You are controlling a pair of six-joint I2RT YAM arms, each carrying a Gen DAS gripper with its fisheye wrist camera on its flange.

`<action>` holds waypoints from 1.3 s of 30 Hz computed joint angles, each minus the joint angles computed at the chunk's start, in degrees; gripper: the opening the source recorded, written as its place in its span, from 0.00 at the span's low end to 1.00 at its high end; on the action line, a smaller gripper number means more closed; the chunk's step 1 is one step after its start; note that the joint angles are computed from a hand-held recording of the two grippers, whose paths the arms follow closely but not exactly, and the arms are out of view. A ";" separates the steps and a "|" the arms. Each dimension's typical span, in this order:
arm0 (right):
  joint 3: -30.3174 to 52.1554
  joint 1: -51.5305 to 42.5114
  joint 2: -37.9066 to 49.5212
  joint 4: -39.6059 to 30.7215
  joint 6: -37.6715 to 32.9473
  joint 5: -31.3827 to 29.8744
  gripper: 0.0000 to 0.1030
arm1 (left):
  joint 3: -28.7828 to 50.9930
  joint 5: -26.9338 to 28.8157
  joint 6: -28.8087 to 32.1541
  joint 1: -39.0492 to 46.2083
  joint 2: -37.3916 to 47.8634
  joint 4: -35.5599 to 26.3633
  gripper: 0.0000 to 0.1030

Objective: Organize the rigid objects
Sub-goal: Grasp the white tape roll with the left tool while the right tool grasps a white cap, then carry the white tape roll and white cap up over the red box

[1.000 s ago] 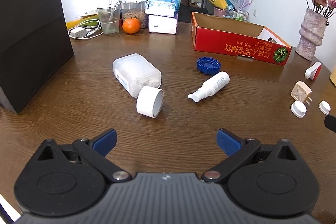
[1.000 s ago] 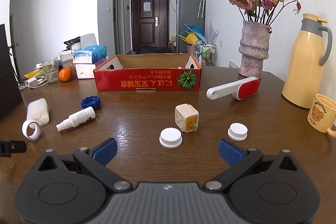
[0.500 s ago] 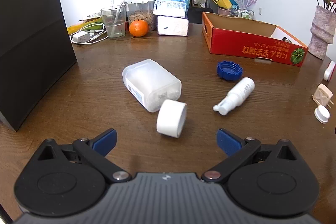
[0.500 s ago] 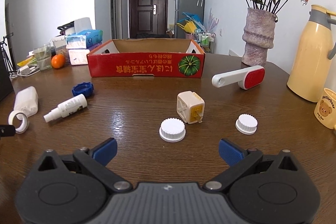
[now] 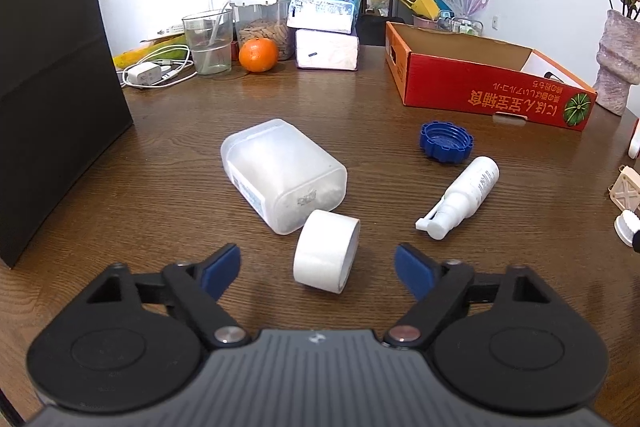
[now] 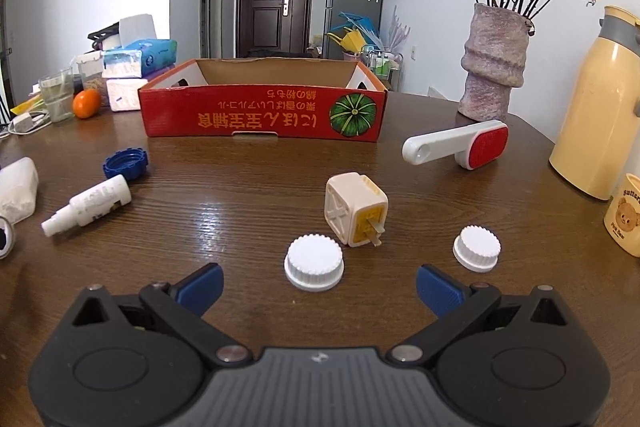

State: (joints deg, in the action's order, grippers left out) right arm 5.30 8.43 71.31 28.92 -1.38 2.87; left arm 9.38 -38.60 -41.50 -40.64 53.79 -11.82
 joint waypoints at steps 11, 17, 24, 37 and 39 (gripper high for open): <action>5.96 -0.12 14.87 7.34 1.33 -0.56 0.93 | -0.35 2.74 1.65 3.05 3.55 5.01 0.45; 6.72 -0.96 18.23 9.07 2.27 -1.12 0.92 | -1.20 2.38 1.36 2.08 2.81 5.86 0.25; 6.81 -0.82 19.59 10.13 2.71 -0.43 0.91 | -1.34 0.04 0.31 -0.04 2.79 5.85 0.24; 5.22 -1.40 19.24 12.85 2.78 -2.81 0.38 | -1.53 -0.61 -0.54 -0.41 1.96 4.99 0.25; 5.10 -1.32 19.19 13.04 2.82 -2.73 0.38 | -1.58 -0.63 -0.52 -0.27 1.79 4.95 0.25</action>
State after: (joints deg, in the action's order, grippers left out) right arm 10.39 7.11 90.51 41.96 1.44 0.14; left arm 7.80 -39.22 -42.02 -40.92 55.58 -6.87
